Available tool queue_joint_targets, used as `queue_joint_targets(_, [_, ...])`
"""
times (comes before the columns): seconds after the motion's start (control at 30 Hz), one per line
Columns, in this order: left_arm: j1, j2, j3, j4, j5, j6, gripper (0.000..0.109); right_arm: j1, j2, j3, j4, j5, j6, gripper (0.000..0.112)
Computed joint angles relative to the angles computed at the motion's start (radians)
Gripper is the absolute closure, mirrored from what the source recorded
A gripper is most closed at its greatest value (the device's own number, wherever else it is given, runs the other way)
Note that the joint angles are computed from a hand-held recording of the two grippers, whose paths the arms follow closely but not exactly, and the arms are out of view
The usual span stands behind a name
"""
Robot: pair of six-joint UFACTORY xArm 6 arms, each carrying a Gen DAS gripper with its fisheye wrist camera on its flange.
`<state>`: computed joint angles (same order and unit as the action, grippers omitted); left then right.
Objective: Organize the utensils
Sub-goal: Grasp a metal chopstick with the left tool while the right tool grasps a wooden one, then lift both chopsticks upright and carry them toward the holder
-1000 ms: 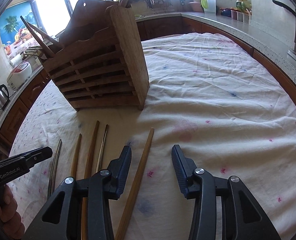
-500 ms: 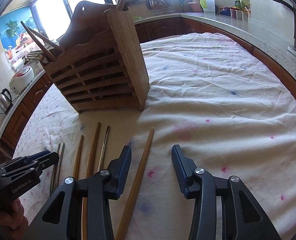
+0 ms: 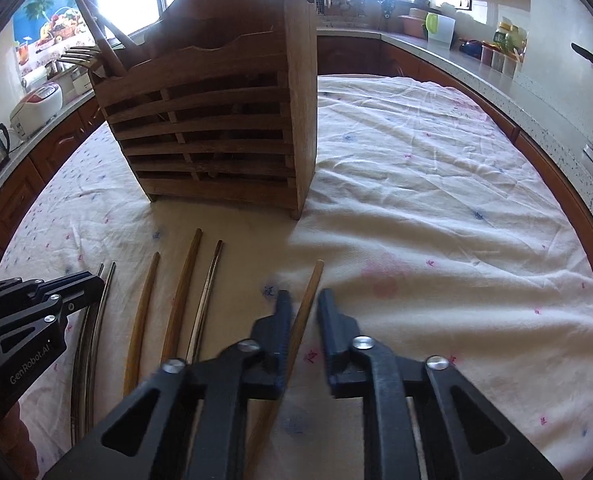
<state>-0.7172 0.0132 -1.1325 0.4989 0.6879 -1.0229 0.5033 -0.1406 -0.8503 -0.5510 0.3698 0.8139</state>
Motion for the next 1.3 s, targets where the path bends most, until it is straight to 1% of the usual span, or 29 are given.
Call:
queue_joint_targets(0.07, [0.006,-0.030,0.036,-0.025,-0.030,-0.002,0.104,-0.010,-0.016,0.025,0.095,-0.034,-0.053,0.105])
queue_joint_targets(0.13, [0.010,-0.068,0.076,-0.032,-0.058,-0.015,0.105,-0.010,-0.044,0.067,0.246,-0.084,-0.140,0.107])
queue_joint_targets(0.17, [0.004,-0.092,0.094,-0.031,-0.067,-0.030,0.105,-0.008,-0.062,0.087,0.287,-0.101,-0.158,0.107])
queue_joint_targets(0.23, [0.004,-0.143,0.137,-0.040,-0.101,-0.046,0.105,0.004,-0.105,0.129,0.346,-0.138,-0.191,0.107])
queue_joint_targets(0.33, [0.000,-0.222,0.184,-0.027,-0.126,-0.081,0.105,0.028,-0.175,0.172,0.405,-0.165,-0.224,0.107])
queue_joint_targets(0.47, [-0.004,-0.331,0.243,-0.019,-0.162,-0.111,0.105,0.059,-0.275,0.208,0.444,-0.179,-0.248,0.107])
queue_joint_targets(0.67, [-0.042,-0.444,0.259,0.061,-0.143,-0.163,0.105,0.082,-0.404,0.229,0.415,-0.177,-0.233,0.107])
queue_joint_targets(0.73, [-0.053,-0.466,0.258,0.078,-0.138,-0.170,0.105,0.084,-0.436,0.234,0.409,-0.179,-0.230,0.107])
queue_joint_targets(0.87, [-0.068,-0.501,0.256,0.100,-0.129,-0.169,0.105,0.087,-0.484,0.227,0.353,-0.171,-0.194,0.107])
queue_joint_targets(1.0, [-0.080,-0.522,0.245,0.127,-0.115,-0.173,0.105,0.083,-0.508,0.215,0.283,-0.172,-0.151,0.107])
queue_joint_targets(1.3, [-0.081,-0.526,0.216,0.177,-0.105,-0.194,0.105,0.062,-0.521,0.196,0.225,-0.191,-0.111,0.107])
